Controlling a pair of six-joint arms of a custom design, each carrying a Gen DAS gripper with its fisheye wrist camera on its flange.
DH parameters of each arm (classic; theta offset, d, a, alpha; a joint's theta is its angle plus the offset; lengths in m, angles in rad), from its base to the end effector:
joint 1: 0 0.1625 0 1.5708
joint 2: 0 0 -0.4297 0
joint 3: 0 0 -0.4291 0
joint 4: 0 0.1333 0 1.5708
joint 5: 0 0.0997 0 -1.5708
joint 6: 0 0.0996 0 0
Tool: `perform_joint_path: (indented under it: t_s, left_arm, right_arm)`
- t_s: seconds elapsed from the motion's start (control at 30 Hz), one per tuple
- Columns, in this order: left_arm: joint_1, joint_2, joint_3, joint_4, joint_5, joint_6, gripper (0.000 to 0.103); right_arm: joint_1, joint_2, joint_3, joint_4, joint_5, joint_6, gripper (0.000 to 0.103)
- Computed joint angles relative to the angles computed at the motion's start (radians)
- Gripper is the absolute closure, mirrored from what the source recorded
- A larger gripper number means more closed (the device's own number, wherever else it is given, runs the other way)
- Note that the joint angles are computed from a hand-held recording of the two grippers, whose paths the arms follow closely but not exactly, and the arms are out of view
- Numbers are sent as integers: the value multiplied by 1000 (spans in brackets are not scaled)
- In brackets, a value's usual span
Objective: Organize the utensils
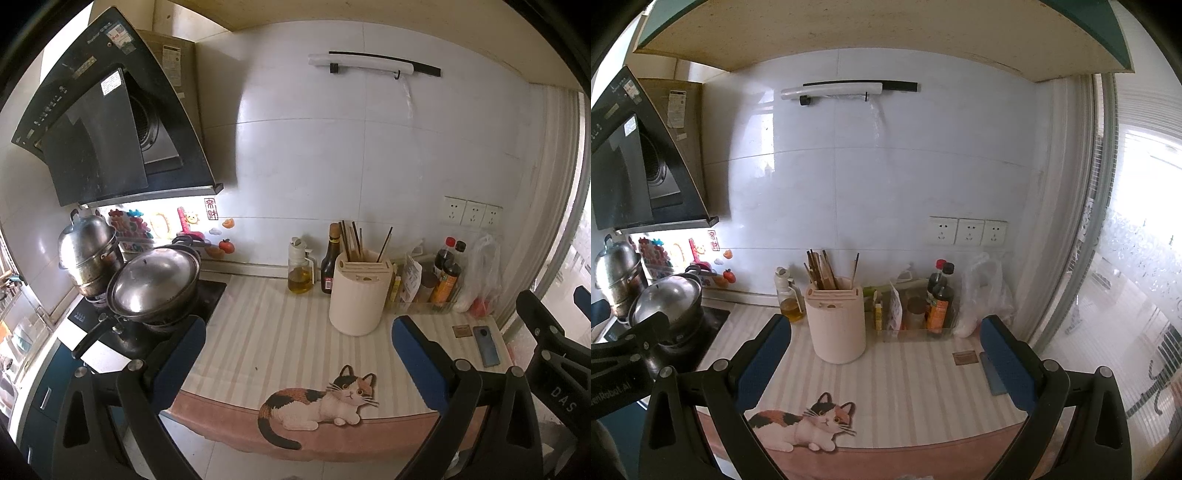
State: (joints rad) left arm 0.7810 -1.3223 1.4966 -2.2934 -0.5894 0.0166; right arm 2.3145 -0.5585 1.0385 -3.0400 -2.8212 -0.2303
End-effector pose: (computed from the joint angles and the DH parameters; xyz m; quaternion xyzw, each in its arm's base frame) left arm -0.3040 -0.6056 0.5093 0.2158 0.8310 -0.3922 0.3301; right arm 0.5877 -0.5817 0.2581 0.0885 -0.7607 0.5031 0.4005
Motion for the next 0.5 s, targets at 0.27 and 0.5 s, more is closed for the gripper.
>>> perform_joint_path:
  t_s: [0.27, 0.5]
  left_arm:
    - [1, 2, -1, -1, -1, 3, 0]
    - [1, 2, -4, 4, -1, 3, 0]
  right_arm:
    - [1, 8, -11, 4, -10, 5, 0]
    - [0, 11, -14, 0, -12, 0, 0]
